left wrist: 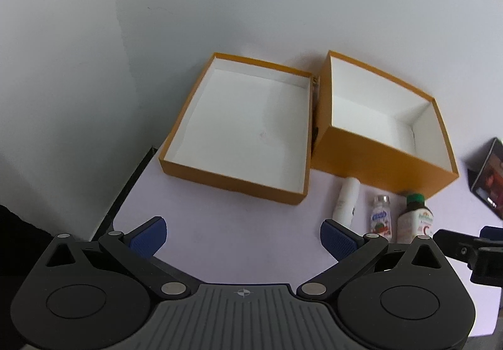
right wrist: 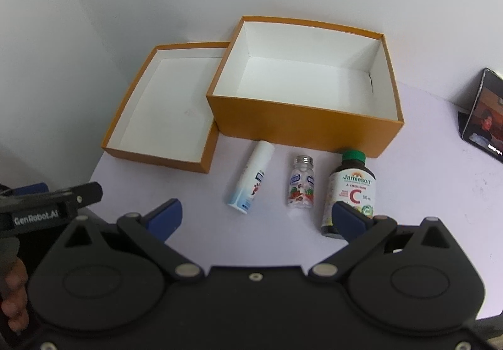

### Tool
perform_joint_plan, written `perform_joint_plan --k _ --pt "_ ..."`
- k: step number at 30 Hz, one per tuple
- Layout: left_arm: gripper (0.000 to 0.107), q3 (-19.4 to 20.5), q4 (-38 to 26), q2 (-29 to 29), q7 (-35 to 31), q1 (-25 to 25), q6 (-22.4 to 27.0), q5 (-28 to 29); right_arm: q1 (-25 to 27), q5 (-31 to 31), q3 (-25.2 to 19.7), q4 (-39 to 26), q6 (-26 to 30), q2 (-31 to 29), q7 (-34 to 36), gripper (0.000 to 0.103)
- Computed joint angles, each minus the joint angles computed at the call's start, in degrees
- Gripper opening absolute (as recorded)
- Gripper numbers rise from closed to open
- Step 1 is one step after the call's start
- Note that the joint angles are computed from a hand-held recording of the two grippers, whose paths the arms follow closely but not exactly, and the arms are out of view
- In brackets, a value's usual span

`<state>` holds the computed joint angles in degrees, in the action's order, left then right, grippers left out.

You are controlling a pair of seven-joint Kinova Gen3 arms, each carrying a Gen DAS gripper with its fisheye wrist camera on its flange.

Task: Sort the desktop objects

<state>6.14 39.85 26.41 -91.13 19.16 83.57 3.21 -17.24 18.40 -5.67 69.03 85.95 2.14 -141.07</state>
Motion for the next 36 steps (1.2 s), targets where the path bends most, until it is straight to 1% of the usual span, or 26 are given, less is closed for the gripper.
perform_joint_plan --k 7,11,15,21,29,36 --pt "0.103 0.1 1.2 -0.3 -2.3 -1.3 0.4 0.3 -1.6 0.6 -1.1 1.2 -0.5 0.2 -2.7 0.103" --pt "0.103 0.1 0.4 0.2 -3.7 -1.8 0.7 0.4 -2.4 0.5 -1.2 0.8 -0.5 0.7 -2.5 0.103" --pt "0.103 -0.2 -0.2 0.9 -2.9 -1.1 0.7 0.0 -2.3 0.5 -0.7 0.6 -0.1 0.7 -2.0 0.103" --pt "0.103 -0.8 -1.8 2.0 -1.1 1.3 1.1 -2.1 -1.5 0.1 -0.2 -0.2 0.4 0.9 1.0 0.103" --pt "0.103 -0.9 -2.3 2.1 0.3 1.6 1.4 -2.2 -0.6 -1.6 0.5 -1.5 0.3 2.0 6.2 0.103" --pt "0.103 -0.9 -2.4 2.2 0.0 1.3 1.8 -2.6 -0.9 -1.8 0.7 -1.7 0.1 2.4 6.7 0.103"
